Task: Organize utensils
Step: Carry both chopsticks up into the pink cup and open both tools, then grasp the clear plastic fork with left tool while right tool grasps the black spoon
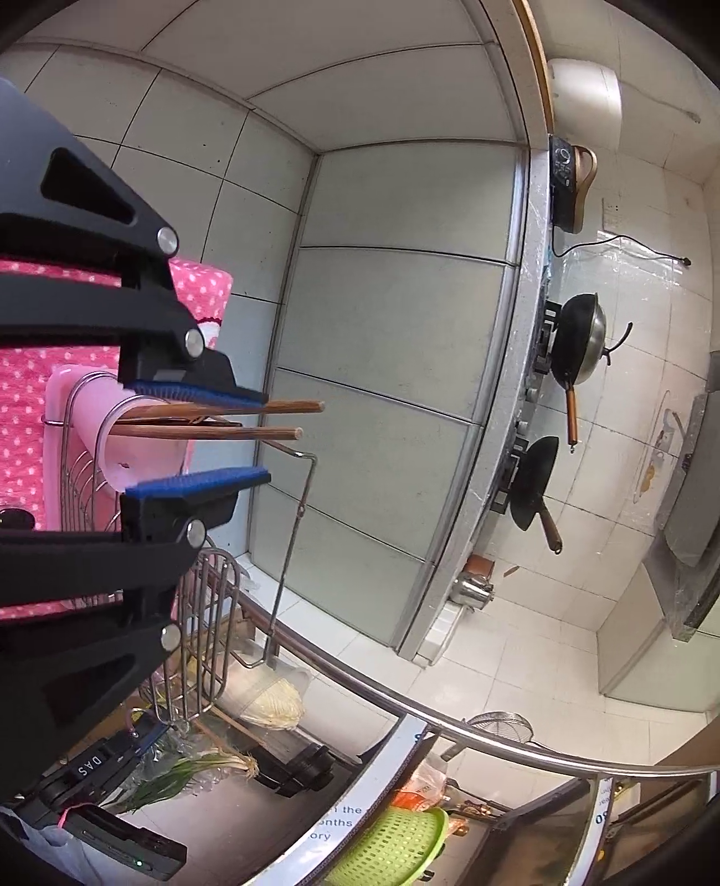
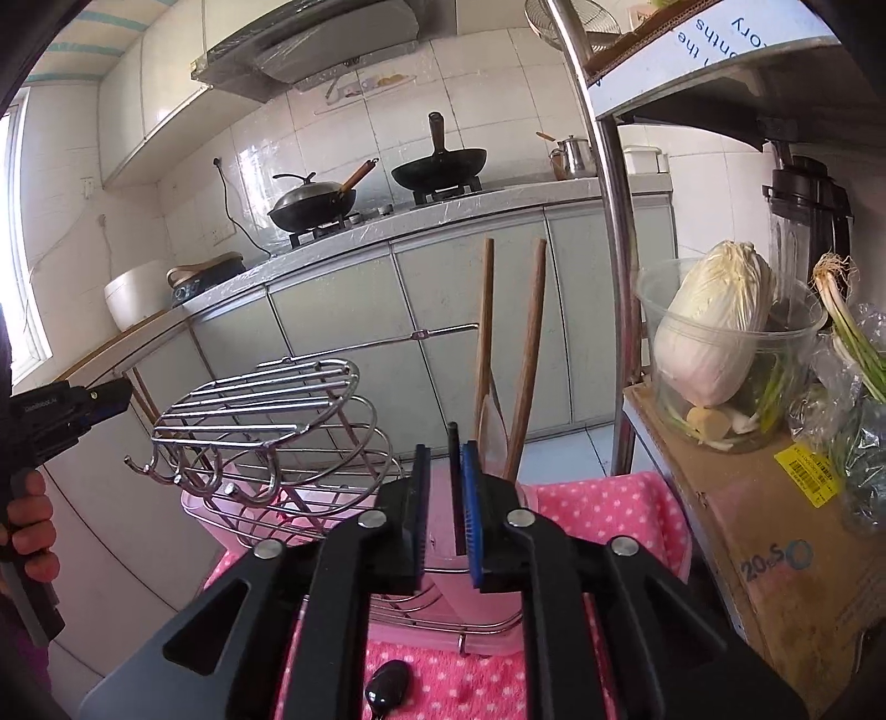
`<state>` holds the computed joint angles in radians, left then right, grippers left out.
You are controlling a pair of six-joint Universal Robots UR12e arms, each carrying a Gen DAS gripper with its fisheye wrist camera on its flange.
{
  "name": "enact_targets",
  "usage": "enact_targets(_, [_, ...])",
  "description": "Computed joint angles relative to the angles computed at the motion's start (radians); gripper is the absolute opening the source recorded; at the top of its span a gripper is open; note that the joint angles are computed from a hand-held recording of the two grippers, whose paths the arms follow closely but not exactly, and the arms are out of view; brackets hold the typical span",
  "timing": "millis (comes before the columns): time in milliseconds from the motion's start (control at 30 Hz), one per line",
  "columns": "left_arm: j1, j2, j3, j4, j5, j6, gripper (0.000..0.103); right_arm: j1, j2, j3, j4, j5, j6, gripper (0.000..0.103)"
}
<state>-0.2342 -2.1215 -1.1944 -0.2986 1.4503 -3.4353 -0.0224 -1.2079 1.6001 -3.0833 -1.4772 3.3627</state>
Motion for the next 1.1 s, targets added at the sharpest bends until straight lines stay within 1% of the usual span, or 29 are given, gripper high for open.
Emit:
enact_targets(33, [0.001,0.006,-0.007,0.018,0.0,-0.005,0.029,0.0,-0.005,0.004,-0.004,0.0,0.0,0.031])
enact_targets(67, [0.003,0.012,-0.014,0.034,-0.003,-0.008,0.03,0.0,-0.011,0.01,-0.011,-0.001,-0.001,0.033])
enact_targets(133, [0.007,0.027,-0.031,0.055,-0.007,-0.013,0.03,0.002,-0.025,0.024,-0.024,-0.012,-0.005,0.034])
enact_targets(200, [0.01,0.044,-0.053,0.063,-0.022,-0.014,0.03,0.0,-0.039,0.038,-0.03,-0.007,0.007,0.034])
enact_targets(333, [0.009,0.077,-0.105,0.054,-0.04,0.014,0.03,0.003,-0.073,0.082,-0.016,-0.007,0.035,0.034])
enact_targets(367, [0.01,0.085,-0.122,0.054,-0.05,0.016,0.03,0.002,-0.081,0.094,-0.006,0.001,0.043,0.034])
enact_targets(433, [0.01,0.098,-0.15,0.035,-0.069,0.022,0.03,-0.004,-0.094,0.115,0.026,0.05,0.067,0.034])
enact_targets(500, [0.01,0.107,-0.173,0.0,-0.097,0.032,0.03,-0.009,-0.102,0.13,0.084,0.099,0.089,0.034])
enact_targets(567, [0.009,0.109,-0.186,-0.058,-0.131,0.039,0.03,-0.014,-0.104,0.138,0.144,0.146,0.105,0.034])
enact_targets(633, [0.011,0.103,-0.19,-0.132,-0.187,0.042,0.029,-0.018,-0.103,0.146,0.198,0.172,0.122,0.034])
enact_targets(667, [0.011,0.097,-0.187,-0.181,-0.219,0.041,0.028,-0.019,-0.103,0.151,0.213,0.183,0.13,0.034])
enact_targets(700, [0.01,0.089,-0.175,-0.255,-0.246,0.047,0.027,-0.022,-0.103,0.156,0.231,0.201,0.138,0.034])
enact_targets(767, [0.01,0.068,-0.155,-0.362,-0.301,0.048,0.019,-0.026,-0.103,0.163,0.263,0.222,0.156,0.034])
enact_targets(800, [0.006,0.055,-0.14,-0.421,-0.319,0.052,0.018,-0.029,-0.103,0.166,0.273,0.233,0.164,0.034])
enact_targets(867, [-0.006,0.03,-0.107,-0.524,-0.328,0.079,0.014,-0.032,-0.103,0.171,0.294,0.249,0.173,0.034])
enact_targets(933, [-0.02,0.005,-0.072,-0.611,-0.327,0.086,0.014,-0.033,-0.103,0.177,0.307,0.259,0.174,0.034])
enact_targets(967, [-0.027,-0.008,-0.053,-0.655,-0.329,0.102,0.014,-0.035,-0.102,0.177,0.314,0.266,0.173,0.034])
enact_targets(1000, [-0.034,-0.019,-0.037,-0.686,-0.322,0.114,0.014,-0.036,-0.102,0.178,0.319,0.273,0.173,0.034])
enact_targets(1100, [-0.059,-0.048,0.008,-0.76,-0.271,0.137,0.014,-0.042,-0.099,0.179,0.331,0.291,0.172,0.034])
